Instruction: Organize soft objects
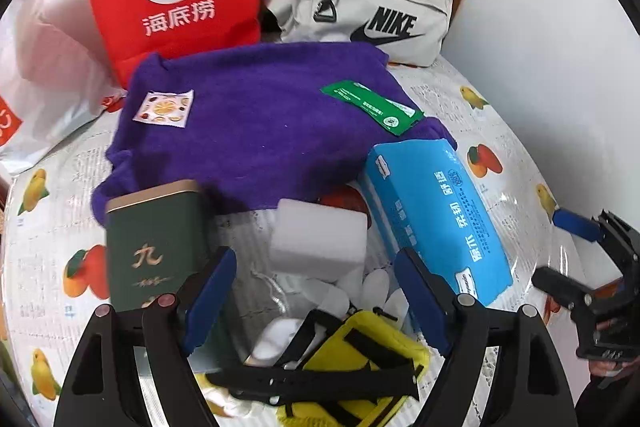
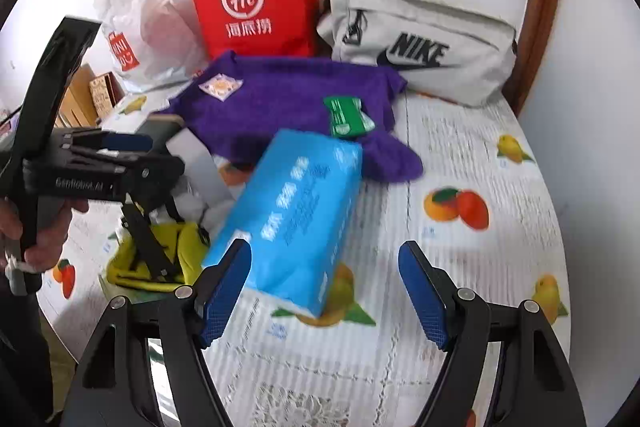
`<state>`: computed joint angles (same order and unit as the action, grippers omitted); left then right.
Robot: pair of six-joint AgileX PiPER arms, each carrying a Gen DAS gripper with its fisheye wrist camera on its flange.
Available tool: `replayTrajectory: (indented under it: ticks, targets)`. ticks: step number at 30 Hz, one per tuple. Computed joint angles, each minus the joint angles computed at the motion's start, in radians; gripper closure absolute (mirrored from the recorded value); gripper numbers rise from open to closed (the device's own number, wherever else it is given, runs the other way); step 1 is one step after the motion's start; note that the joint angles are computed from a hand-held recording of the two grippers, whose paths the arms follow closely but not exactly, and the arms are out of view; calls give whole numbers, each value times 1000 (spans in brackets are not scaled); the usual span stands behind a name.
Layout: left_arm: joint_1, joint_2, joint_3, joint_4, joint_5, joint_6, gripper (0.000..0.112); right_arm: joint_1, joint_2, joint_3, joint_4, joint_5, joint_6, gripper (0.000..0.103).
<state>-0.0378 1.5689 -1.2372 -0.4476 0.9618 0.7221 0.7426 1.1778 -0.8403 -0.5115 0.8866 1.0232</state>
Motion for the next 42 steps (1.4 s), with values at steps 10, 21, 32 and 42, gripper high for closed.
replayTrajectory:
  ticks: [10, 21, 32, 42]
  targets:
    - [-96, 99, -15, 113, -101, -98, 32, -60, -8, 78, 37, -72, -20, 28]
    - [19, -20, 17, -66, -55, 25, 64, 15, -46, 97, 13, -71, 87, 27]
    - [328, -254, 118, -132, 115, 167, 64, 266, 56, 30, -91, -73, 276, 27]
    - [712, -263, 280, -177, 193, 426, 64, 308, 241, -103, -154, -139, 205, 28]
